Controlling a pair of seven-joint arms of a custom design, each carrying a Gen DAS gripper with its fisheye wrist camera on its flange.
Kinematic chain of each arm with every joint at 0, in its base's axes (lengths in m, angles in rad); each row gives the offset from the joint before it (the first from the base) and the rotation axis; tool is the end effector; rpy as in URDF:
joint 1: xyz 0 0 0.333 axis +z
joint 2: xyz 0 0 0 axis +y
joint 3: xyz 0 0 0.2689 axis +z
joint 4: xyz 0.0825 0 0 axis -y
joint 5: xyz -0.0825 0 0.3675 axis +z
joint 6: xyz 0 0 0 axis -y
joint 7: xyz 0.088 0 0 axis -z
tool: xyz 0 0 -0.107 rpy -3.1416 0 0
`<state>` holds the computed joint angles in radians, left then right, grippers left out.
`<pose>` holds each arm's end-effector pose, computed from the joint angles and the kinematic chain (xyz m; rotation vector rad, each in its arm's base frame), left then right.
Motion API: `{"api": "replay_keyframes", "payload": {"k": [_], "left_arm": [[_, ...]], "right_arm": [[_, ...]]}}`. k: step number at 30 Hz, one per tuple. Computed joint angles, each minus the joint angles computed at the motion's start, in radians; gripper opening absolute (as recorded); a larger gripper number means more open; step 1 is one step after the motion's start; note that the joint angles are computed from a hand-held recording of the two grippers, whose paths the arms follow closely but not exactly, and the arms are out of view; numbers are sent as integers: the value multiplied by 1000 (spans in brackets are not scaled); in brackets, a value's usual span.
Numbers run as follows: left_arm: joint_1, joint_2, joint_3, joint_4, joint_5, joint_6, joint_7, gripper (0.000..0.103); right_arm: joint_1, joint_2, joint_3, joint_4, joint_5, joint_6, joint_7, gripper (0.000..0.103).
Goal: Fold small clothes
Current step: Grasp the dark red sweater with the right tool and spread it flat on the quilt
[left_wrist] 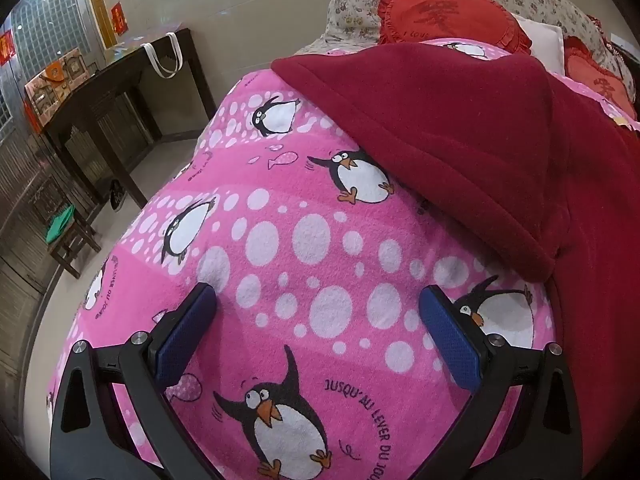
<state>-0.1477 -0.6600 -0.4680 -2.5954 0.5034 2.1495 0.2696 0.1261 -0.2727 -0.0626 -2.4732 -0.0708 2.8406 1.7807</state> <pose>0.3317 -0.2053 0.4414 -2.0890 1.2433 -0.2723 0.4859 0.0341 0.4309 -1.7505 1.9137 -0.5457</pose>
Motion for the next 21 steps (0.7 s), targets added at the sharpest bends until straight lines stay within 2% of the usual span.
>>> {"api": "replay_keyframes", "payload": {"k": [21], "left_arm": [[-3, 6, 1, 6, 7, -12, 1, 102]], "right_arm": [[-1, 0, 1, 1, 0, -2, 0, 103]]}}
